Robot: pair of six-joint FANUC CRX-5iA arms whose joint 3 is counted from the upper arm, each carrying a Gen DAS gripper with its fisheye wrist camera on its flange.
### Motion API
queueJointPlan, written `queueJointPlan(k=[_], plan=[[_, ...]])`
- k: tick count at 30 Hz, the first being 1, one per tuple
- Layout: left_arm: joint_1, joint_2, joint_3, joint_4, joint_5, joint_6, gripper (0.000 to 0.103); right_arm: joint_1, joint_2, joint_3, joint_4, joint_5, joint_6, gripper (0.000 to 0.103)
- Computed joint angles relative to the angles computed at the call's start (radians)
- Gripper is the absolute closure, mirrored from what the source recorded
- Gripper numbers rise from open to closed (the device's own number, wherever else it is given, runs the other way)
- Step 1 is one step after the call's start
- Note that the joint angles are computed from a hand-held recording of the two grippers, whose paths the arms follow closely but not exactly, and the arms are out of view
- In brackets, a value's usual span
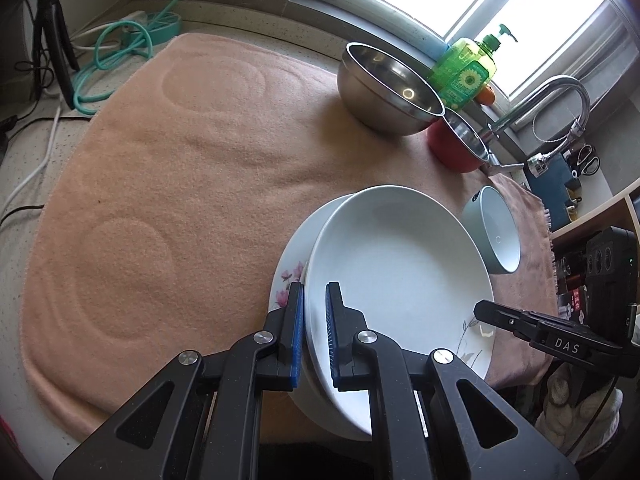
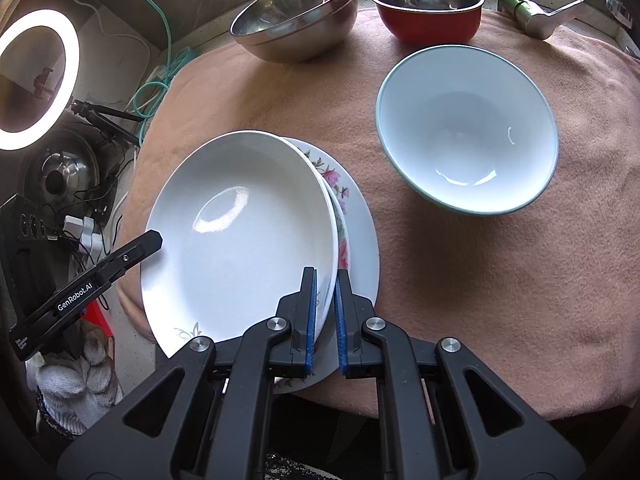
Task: Organize plates and bowls
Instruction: 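Carry the white leaf-pattern plate with both grippers and lower it onto the pink plates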
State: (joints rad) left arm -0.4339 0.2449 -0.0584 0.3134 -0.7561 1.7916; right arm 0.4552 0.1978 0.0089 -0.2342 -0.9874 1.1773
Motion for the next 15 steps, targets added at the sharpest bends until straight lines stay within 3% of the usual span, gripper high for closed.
queueJointPlan(k=[12,15], plan=[[0.004,0.004,0.003,0.002,-0.019,-0.014,0.094,0.024,0.003,-0.003,0.045,-0.005,-0.004,0.092],[0.006,0.005,0.001,0.010,-0.019,-0.023,0.094,0.034,0.000,-0.008,0.067,-0.004,-0.016,0.084]])
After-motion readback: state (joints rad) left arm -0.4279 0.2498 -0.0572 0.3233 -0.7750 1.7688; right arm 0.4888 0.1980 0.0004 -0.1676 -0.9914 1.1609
